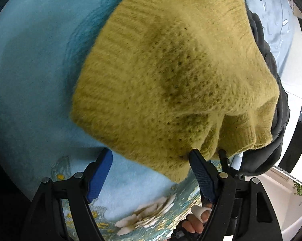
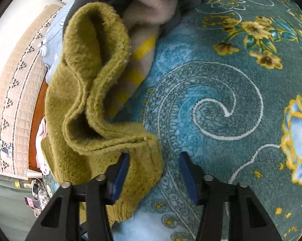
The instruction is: Fold clothes
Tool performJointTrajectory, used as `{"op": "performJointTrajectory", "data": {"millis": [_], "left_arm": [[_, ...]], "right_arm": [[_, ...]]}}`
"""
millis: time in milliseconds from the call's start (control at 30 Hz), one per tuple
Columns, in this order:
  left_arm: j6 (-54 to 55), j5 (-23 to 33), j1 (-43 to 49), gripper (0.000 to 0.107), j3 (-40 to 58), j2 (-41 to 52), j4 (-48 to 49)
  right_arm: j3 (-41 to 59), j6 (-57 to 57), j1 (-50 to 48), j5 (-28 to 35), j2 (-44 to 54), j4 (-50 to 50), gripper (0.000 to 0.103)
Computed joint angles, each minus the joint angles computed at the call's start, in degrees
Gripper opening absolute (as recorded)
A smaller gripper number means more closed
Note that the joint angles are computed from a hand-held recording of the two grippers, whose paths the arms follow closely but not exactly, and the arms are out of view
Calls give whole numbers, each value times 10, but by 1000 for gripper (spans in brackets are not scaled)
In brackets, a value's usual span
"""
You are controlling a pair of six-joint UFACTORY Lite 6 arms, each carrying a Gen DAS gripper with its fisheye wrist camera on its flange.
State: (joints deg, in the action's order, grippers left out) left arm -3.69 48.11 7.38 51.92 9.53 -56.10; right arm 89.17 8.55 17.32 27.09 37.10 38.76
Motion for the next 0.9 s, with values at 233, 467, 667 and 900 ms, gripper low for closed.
{"op": "performJointTrajectory", "data": {"millis": [233, 467, 667, 900], "left_arm": [[-5, -3, 3, 25, -6, -5, 5], [-39, -16, 25, 10, 62, -58, 142], [-24, -46, 74, 10, 115, -81, 236], [47, -4, 105, 10, 130, -28, 212]], "right_arm": [[14, -10, 5, 2, 20, 34, 23], [-58, -124, -10, 1, -53, 160, 15], [-154, -187, -10, 25, -149, 206, 15], [-228, -159, -5, 14, -166, 213, 15]]}}
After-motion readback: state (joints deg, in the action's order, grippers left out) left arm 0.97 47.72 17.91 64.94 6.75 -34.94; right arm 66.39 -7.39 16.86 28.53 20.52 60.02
